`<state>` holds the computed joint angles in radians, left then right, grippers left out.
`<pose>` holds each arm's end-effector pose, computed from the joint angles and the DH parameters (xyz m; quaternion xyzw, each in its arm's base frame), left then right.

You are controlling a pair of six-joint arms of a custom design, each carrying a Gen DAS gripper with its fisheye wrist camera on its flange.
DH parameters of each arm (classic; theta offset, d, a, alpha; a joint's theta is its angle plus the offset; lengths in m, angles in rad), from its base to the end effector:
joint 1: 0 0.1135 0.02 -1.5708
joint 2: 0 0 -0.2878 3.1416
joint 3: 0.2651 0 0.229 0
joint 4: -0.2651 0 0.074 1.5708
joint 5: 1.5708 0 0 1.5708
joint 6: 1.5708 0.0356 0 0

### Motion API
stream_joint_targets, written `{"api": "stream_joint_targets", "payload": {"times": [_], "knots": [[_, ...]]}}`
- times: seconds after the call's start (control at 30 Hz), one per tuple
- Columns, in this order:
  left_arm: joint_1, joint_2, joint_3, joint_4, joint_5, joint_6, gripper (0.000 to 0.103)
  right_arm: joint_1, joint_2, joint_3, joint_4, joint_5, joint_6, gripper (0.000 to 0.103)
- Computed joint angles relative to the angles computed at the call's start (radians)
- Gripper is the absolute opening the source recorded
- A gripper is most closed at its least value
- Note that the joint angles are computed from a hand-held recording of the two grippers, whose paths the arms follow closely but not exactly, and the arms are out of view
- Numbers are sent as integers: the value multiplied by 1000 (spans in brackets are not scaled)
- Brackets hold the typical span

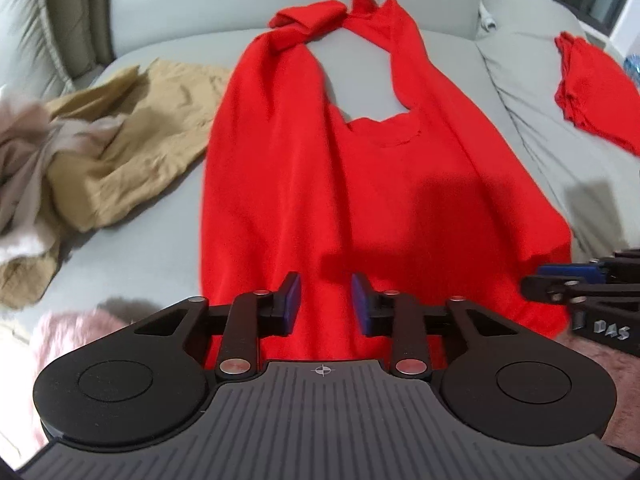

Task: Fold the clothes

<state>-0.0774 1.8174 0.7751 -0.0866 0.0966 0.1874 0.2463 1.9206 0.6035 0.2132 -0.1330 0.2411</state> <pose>0.2991 -0.0266 0.1331 0.1391 0.9646 -0.0350 0.2212 0.2717 0.0732 0.0874 -0.0179 0.9707 0.1184 0.2084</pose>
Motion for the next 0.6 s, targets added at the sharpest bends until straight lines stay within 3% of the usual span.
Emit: {"api": "stream_joint_targets", "payload": {"times": [0.1,0.2,0.27,0.33,0.43,0.6], "knots": [[-1,77,27,5,-46,-5,35,10,81,60,-38,24,-25,17],[24,160,93,-103,-150,-41,39,-19,89,65,-86,59,8,17],[74,165,101,-137,-123,-25,41,-57,55,58,-147,64,66,19],[101,159,111,-164,-114,-13,46,-56,29,61,-218,137,73,18],[106,117,114,-192,-101,-24,45,-66,-35,39,-253,165,66,23],[99,-28,33,-108,-59,17,43,-107,-173,-4,-244,123,39,25]]}}
